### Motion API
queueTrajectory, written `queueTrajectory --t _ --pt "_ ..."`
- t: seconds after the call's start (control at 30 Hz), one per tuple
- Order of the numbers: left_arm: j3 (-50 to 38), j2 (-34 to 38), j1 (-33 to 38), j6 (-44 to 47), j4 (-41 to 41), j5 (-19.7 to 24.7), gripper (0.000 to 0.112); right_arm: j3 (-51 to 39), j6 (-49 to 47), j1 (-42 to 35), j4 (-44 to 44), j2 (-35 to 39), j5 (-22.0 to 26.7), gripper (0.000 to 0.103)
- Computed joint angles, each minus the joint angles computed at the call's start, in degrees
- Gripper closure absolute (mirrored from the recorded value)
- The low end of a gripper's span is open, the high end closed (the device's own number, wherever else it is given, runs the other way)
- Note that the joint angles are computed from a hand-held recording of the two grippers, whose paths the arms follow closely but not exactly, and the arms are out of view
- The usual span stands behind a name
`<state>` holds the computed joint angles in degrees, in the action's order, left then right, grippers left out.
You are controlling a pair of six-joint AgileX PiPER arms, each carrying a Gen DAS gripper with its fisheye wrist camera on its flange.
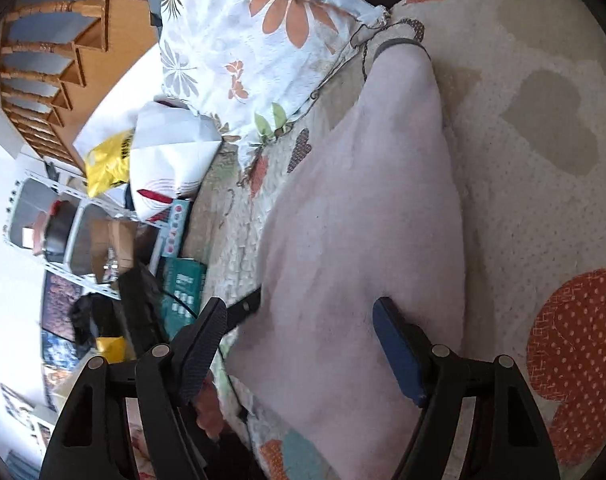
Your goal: Fold small clothes
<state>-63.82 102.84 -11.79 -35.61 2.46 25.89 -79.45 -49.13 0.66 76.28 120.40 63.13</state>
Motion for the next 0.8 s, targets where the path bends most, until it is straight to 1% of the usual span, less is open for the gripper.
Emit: queueTrajectory --t 0.07,0.1,0.13,0.17,0.2,0.23,0.3,0.33,0.37,0.4,0.43,0.5,0.53,0.57,0.63,0.67,0.7,0.73,0.77,0.8 --pt "3.68 -2.00 1.52 1.40 -3.48 -0.95 0.055 -0.41 1.97 -1.39 -0.05 1.04 2.91 0.024" --pt "4.88 -2.74 1.66 -0.37 -2.35 -1.09 0.055 0.55 1.95 -2.26 0.87 1.12 3.87 0.025" --pt "5.76 -3.40 2.02 -3.97 1.07 0.34 0.055 2.22 1.51 -2.86 1.55 0.57 4.10 0.026" --pt "5.67 -3.45 1.36 -9.65 6.65 3.11 0.062 3.37 1.69 -3.32 1.30 -0.15 3.65 0.028" --pt "6.64 -3.88 1.14 -13.68 11.25 4.80 0.070 4.89 1.98 -3.31 0.54 -1.75 1.66 0.030" --pt "8.19 -4.93 0.80 -15.79 13.55 4.19 0.082 6.55 2.35 -3.14 -0.35 -3.87 -0.95 0.031" --pt "11.89 -8.56 0.20 -18.87 16.76 2.97 0.082 10.57 4.74 -2.45 -4.41 -10.18 -8.00 0.028" --pt "14.83 -11.52 -0.75 -22.09 19.79 0.99 0.081 12.34 4.26 -2.21 -4.49 -12.47 -9.69 0.027" --pt "16.72 -13.43 -1.50 -24.88 22.67 -0.49 0.079 13.78 1.95 -2.36 -2.50 -13.65 -9.09 0.027" --pt "18.50 -15.55 -3.27 -29.97 27.63 -1.63 0.077 14.56 0.64 -2.28 -1.17 -14.44 -7.97 0.027" --pt "19.31 -16.64 -4.37 -32.76 30.30 -1.94 0.073 15.27 -0.80 -1.98 0.00 -15.12 -7.12 0.027" --pt "20.61 -18.43 -6.20 -36.05 33.82 -3.97 0.066 16.80 -5.52 -0.38 3.30 -15.43 -3.73 0.027" --pt "20.66 -18.54 -6.88 -35.14 33.81 -5.49 0.058 16.53 -5.67 0.61 3.20 -14.70 -2.89 0.027" --pt "20.24 -18.23 -7.01 -32.89 32.57 -6.06 0.051 16.05 -5.17 2.35 2.51 -13.38 -2.92 0.027" --pt "19.25 -16.33 -7.44 -29.92 31.52 -7.04 0.045 15.22 -2.88 4.72 -0.21 -11.53 -6.28 0.027" --pt "18.16 -14.50 -7.34 -26.44 29.14 -6.66 0.042 13.57 0.92 6.31 -4.50 -9.91 -9.56 0.032" --pt "16.78 -12.86 -7.25 -23.72 26.94 -4.86 0.042 12.80 2.86 6.88 -6.90 -9.22 -11.25 0.039" --pt "15.46 -10.50 -6.70 -21.74 24.65 -3.19 0.042 12.86 3.11 6.60 -7.30 -9.33 -11.84 0.046" --pt "15.57 -10.12 -5.43 -18.29 20.43 -3.80 0.041 12.30 4.13 6.22 -8.08 -9.32 -11.02 0.046" --pt "16.48 -10.58 -4.08 -14.83 16.22 -5.54 0.041 11.44 7.29 5.98 -11.16 -10.36 -10.91 0.046"
